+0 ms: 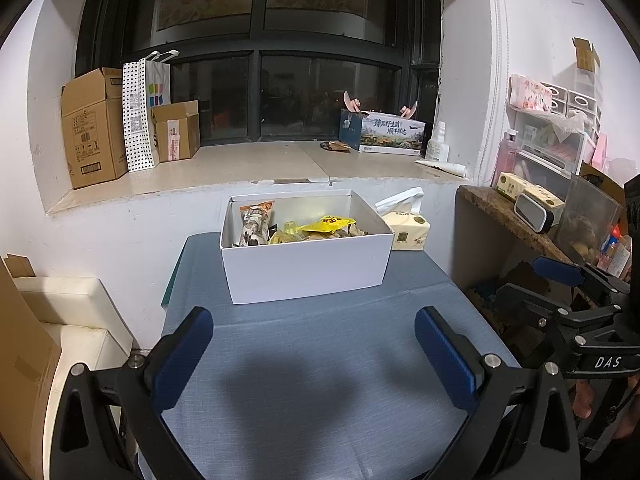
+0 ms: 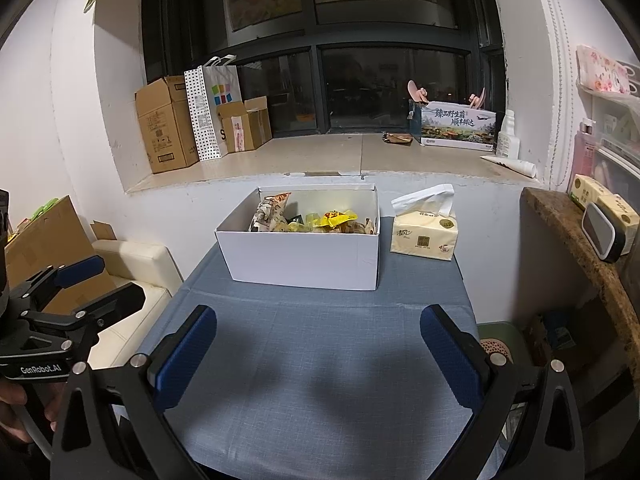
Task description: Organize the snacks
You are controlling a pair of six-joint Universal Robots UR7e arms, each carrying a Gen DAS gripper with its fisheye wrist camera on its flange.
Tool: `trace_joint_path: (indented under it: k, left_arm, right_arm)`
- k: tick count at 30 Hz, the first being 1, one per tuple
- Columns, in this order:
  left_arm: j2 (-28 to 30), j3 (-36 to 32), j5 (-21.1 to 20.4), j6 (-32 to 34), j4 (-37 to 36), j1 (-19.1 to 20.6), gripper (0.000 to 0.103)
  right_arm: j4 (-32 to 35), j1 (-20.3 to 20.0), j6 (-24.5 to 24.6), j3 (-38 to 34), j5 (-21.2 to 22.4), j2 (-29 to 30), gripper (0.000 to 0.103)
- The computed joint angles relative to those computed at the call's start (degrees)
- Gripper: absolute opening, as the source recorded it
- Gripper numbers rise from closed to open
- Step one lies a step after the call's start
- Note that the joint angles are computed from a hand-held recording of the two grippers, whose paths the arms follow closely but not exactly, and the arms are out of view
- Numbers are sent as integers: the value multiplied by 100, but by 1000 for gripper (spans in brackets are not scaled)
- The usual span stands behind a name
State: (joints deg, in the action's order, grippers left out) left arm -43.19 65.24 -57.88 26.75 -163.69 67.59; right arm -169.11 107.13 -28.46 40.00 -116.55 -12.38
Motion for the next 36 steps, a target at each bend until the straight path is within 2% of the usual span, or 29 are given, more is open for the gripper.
trace_joint_path:
  k: [36]
  left_arm:
    - [12, 5, 55, 71, -24, -5, 103]
  right_arm:
    - [-6, 1, -10, 4, 7, 5, 103]
